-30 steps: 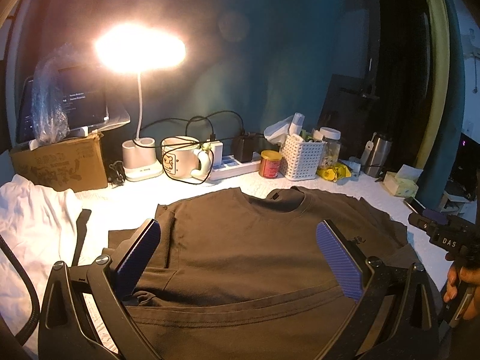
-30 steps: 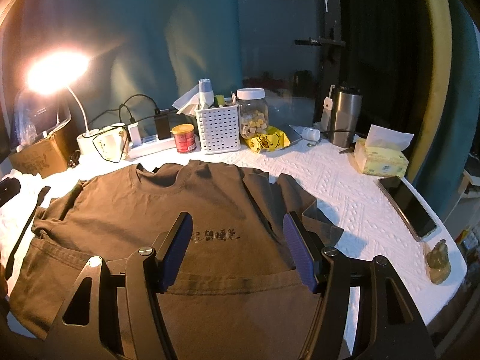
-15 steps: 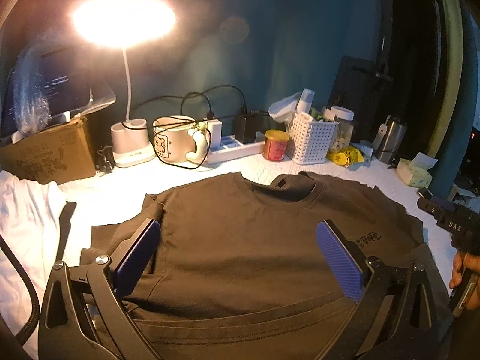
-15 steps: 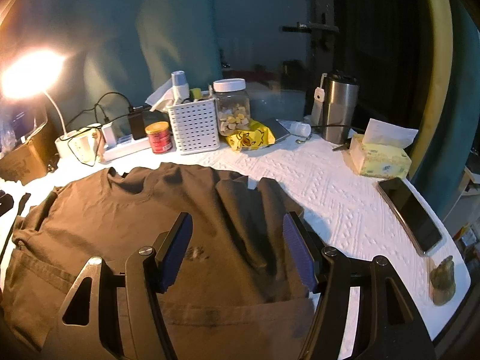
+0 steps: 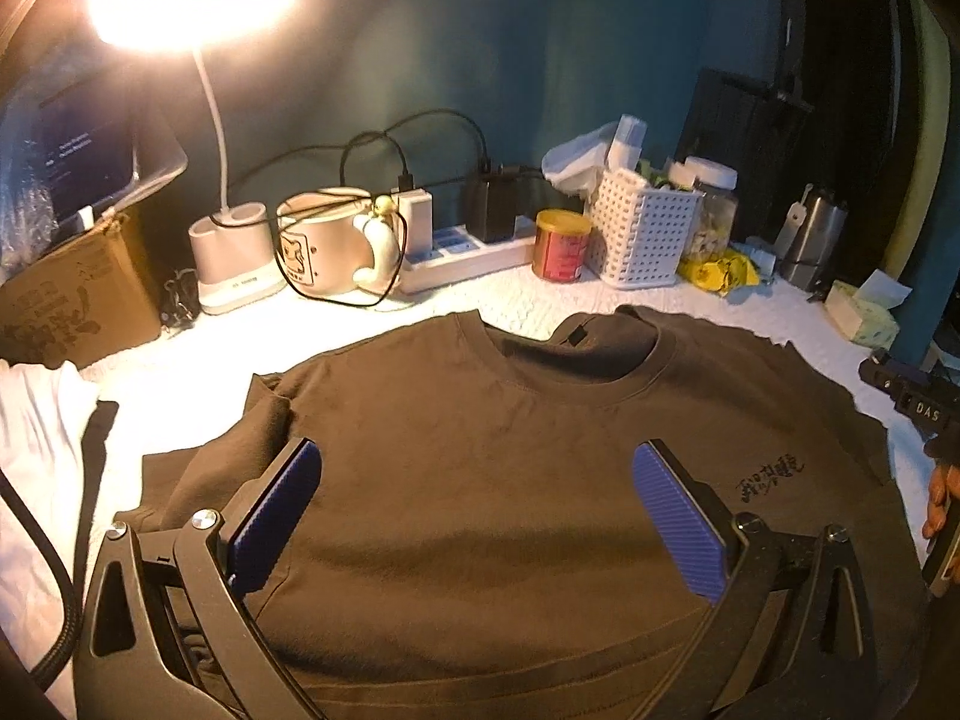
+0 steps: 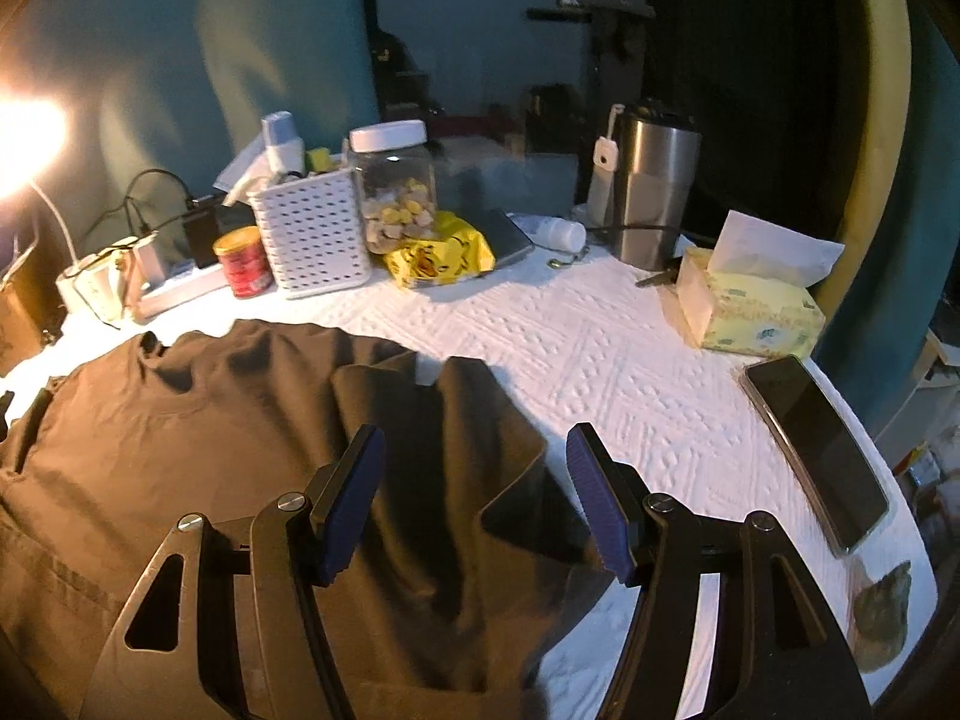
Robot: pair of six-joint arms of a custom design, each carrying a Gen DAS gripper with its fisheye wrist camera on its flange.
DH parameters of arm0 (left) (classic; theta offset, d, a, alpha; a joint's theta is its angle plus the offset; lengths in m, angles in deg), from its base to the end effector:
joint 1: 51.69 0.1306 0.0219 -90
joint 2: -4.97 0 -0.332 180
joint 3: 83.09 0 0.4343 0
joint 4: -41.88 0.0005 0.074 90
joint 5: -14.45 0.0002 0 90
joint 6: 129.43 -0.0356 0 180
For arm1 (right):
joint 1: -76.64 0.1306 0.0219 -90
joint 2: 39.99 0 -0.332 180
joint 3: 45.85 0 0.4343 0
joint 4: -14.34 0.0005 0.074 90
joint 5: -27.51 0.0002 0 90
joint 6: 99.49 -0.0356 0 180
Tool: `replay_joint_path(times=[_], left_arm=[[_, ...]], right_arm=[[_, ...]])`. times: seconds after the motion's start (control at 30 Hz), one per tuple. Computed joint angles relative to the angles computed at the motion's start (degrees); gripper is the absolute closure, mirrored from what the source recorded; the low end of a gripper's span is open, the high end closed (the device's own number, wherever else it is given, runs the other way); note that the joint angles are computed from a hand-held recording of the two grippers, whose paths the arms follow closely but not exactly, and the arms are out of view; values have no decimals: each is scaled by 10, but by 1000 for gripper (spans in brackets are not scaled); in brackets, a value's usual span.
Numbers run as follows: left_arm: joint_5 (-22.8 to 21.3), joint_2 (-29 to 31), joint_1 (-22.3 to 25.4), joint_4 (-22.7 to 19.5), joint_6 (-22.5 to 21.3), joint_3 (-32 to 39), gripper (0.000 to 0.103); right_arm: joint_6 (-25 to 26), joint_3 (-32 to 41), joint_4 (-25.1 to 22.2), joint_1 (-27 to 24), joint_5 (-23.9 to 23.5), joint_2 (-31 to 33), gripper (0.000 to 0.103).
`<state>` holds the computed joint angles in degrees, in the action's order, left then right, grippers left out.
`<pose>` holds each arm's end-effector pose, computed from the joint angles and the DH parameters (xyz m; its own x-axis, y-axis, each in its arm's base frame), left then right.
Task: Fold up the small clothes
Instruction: 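Grasp the brown T-shirt's side edge with the right gripper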
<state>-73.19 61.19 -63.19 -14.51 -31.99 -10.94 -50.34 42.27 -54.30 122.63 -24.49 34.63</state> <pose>0.3310 -0.0693 0.4545 -0.6603 0.0023 -0.7510 0.1456 0.9814 -0.1250 0.3040 0.2824 0.4682 -0.6420 0.0772 -0.7628 0.1291 0.9916 -0.0083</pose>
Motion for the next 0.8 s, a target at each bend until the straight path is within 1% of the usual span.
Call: replay_joint_path(times=[0.2, 0.4, 0.63, 0.73, 0.8], left_arm=[[-9, 45, -11, 0, -7, 17, 0], [-13, 94, -18, -4, -10, 36, 0], [-20, 130, -24, -17, -8, 55, 1], [-23, 138, -25, -21, -7, 61, 0], [-21, 141, -24, -22, -7, 63, 0]], right_arm=[[36, -6, 15, -44, -26, 5, 37], [59, -14, 34, -90, -70, 13, 37], [85, -22, 65, -132, -148, 28, 37], [87, -22, 70, -140, -173, 35, 37], [89, -27, 85, -145, -203, 31, 37]])
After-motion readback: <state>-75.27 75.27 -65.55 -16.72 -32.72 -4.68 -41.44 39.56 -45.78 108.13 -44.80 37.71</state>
